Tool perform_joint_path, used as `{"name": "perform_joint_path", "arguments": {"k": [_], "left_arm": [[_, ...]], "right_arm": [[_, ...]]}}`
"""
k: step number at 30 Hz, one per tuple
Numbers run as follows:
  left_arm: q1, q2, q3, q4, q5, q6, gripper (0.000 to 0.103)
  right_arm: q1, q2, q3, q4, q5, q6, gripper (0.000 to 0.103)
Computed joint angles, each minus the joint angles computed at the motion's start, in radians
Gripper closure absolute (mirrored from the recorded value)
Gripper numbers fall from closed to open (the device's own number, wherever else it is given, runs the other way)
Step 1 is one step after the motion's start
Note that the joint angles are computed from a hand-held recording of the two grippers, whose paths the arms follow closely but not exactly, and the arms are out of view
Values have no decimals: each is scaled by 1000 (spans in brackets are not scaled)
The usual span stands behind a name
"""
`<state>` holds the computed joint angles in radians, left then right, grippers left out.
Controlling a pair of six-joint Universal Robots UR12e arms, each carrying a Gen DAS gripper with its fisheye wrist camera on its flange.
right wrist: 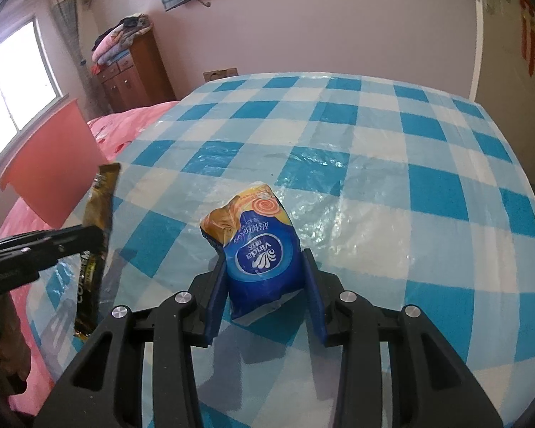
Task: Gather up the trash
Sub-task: 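Lift the coffee stick and tissue pack and carry both over the bucket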
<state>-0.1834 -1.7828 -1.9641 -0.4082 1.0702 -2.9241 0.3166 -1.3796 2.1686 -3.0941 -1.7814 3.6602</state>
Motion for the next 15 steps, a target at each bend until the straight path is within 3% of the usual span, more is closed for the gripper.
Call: {"name": "perform_joint_path", "arguments": {"k": [15], "left_arm": [[33, 28, 5, 102, -44, -11, 88]], "right_arm": [[23, -43, -28, 40, -31, 40, 63]]}}
